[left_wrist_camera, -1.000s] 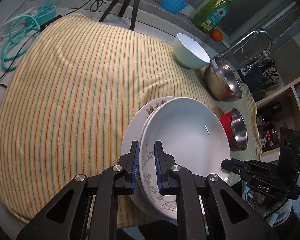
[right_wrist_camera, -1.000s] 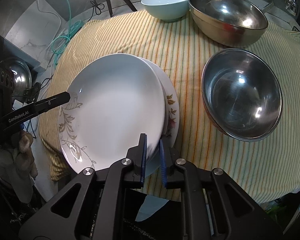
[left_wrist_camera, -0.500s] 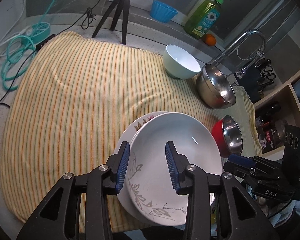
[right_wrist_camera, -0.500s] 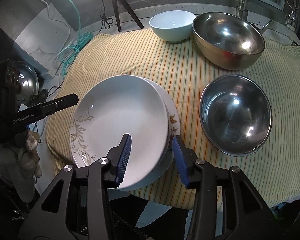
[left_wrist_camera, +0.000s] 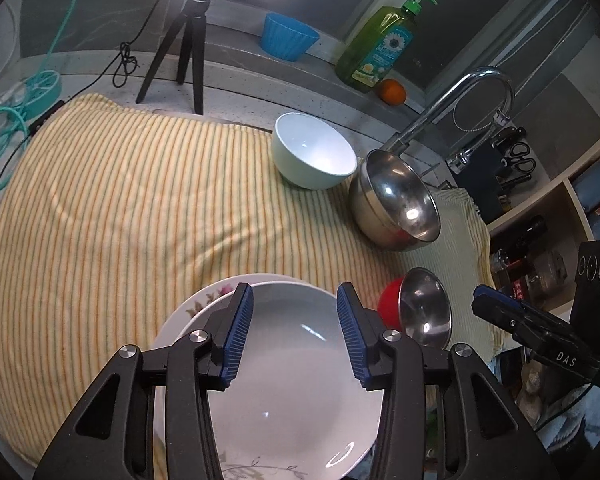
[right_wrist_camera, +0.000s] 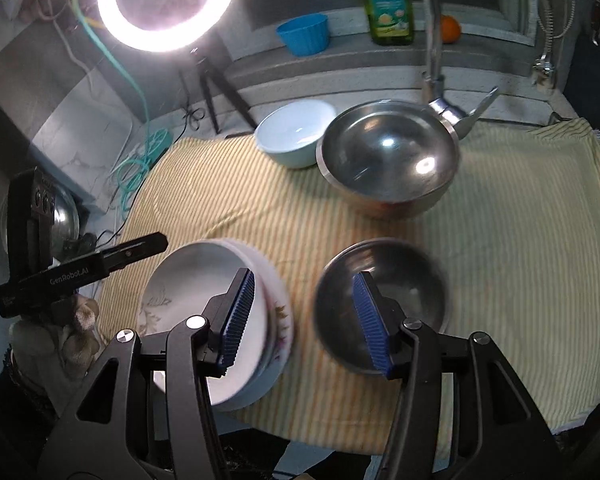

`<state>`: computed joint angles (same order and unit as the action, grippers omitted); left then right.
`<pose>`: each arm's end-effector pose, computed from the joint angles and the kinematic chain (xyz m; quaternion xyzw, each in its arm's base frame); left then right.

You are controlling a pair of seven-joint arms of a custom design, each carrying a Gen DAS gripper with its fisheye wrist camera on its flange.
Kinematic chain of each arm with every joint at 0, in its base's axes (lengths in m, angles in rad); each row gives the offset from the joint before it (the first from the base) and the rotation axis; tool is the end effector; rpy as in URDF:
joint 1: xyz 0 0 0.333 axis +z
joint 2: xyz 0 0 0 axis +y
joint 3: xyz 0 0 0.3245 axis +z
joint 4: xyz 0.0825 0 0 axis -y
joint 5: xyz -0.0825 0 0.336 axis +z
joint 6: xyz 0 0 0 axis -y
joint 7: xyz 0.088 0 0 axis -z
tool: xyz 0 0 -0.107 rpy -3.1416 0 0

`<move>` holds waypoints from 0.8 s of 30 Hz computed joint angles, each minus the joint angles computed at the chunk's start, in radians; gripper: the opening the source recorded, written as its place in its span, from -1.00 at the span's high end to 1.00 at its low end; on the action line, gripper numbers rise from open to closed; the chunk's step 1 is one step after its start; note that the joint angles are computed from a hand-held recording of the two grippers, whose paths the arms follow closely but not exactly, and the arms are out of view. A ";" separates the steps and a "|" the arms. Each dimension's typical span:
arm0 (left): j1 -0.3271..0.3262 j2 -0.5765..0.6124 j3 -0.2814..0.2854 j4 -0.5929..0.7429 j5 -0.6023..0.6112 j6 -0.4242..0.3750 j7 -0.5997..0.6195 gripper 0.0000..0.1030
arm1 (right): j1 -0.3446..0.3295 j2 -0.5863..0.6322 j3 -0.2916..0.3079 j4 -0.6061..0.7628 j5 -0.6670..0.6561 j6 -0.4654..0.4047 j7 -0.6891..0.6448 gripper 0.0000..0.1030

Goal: Organize plates and bowls
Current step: 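Lower the leaf-pattern plate onto the rose plate stack and open the left tool, then move the left tool to the large steel bowl and grasp its rim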

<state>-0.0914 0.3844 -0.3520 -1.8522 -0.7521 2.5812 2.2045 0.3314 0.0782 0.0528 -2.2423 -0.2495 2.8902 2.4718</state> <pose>0.5820 -0.2372 0.3969 0.5008 -0.7949 0.3343 0.0749 0.4957 0.2155 0.4376 -0.5709 0.7697 -0.1007 0.2675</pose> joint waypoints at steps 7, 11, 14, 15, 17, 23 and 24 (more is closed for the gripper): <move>-0.046 0.053 -0.024 0.069 0.031 0.025 -0.056 0.19 | -0.076 -0.039 -0.043 -0.041 -0.060 0.012 -0.021 -0.05; -0.078 0.097 -0.033 0.119 0.071 0.041 -0.103 0.19 | -0.125 -0.018 -0.050 -0.039 0.020 0.022 -0.125 -0.05; -0.095 0.142 -0.041 0.176 0.105 0.033 -0.153 0.19 | -0.165 0.005 -0.042 -0.039 0.165 0.050 -0.240 -0.05; -0.095 0.161 -0.047 0.200 0.109 0.022 -0.170 0.19 | -0.180 0.016 -0.031 -0.037 0.236 0.059 -0.296 -0.05; -0.106 0.200 -0.048 0.251 0.128 0.008 -0.213 0.19 | -0.218 0.040 -0.001 -0.023 0.397 0.065 -0.423 -0.05; -0.150 0.272 -0.039 0.343 0.222 0.022 -0.322 0.19 | -0.260 0.120 0.022 0.053 0.606 0.046 -0.640 -0.03; -0.155 0.283 -0.038 0.357 0.239 0.020 -0.338 0.19 | -0.264 0.134 0.023 0.067 0.617 0.039 -0.656 0.07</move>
<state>-0.2462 0.6670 -0.3900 -1.4951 -0.5131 2.6014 1.8665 0.0675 0.2122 0.0758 -2.1750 0.3674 2.9289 1.8157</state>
